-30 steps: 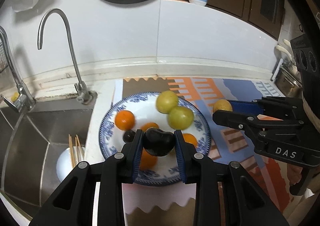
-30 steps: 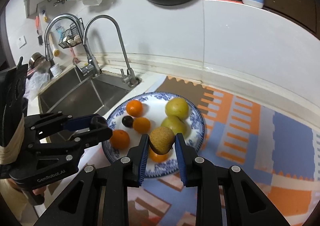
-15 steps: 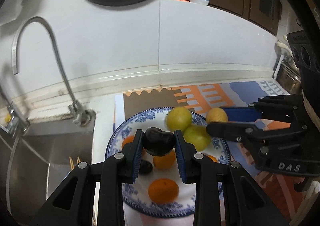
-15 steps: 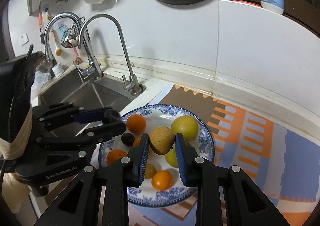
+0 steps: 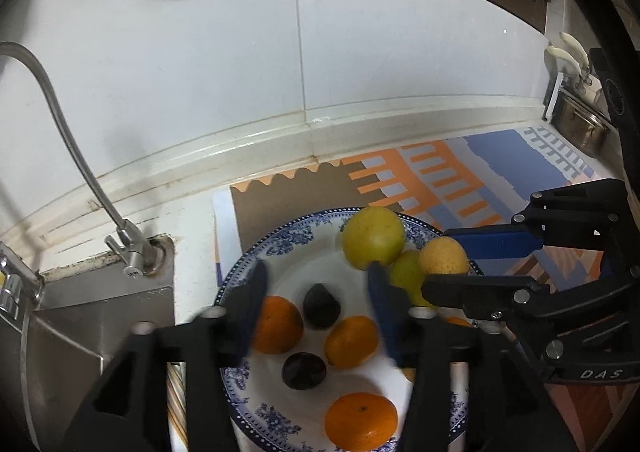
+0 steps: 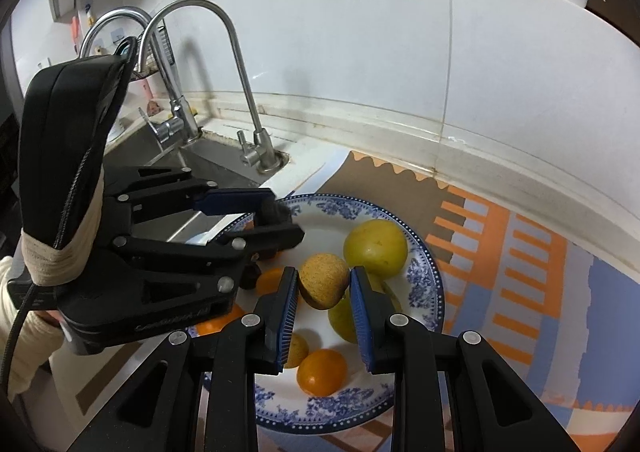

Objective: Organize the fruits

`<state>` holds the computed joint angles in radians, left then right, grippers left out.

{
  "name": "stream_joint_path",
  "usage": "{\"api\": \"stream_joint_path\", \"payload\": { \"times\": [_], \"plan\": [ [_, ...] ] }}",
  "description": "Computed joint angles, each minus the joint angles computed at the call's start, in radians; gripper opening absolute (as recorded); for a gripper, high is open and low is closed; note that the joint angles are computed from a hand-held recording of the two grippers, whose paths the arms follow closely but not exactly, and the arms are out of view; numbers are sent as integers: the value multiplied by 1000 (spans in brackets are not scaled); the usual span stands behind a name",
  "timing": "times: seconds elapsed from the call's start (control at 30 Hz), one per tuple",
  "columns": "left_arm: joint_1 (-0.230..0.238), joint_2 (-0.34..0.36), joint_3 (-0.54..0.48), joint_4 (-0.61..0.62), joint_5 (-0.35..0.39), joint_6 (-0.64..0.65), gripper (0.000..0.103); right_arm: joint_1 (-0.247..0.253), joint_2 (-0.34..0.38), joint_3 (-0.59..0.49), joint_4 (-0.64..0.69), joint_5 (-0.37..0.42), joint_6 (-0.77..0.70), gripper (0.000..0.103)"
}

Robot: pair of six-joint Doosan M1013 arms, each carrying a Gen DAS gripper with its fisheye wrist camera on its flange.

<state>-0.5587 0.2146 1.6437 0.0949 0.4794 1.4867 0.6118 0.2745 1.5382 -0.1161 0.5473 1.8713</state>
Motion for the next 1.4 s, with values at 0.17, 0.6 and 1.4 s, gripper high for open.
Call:
{"api": "stream_joint_path", "payload": {
  "times": [0.17, 0.6, 1.4],
  "plan": [
    [-9, -20, 19, 145, 5, -145, 59, 6, 0, -3, -45, 7, 42, 38],
    [-100, -122, 87, 489, 79, -644, 85, 35, -79, 68, -274, -12, 308, 55],
    [-349, -261, 204, 848, 233, -1085, 103, 202, -322, 291, -768, 284, 986, 85]
  ]
}}
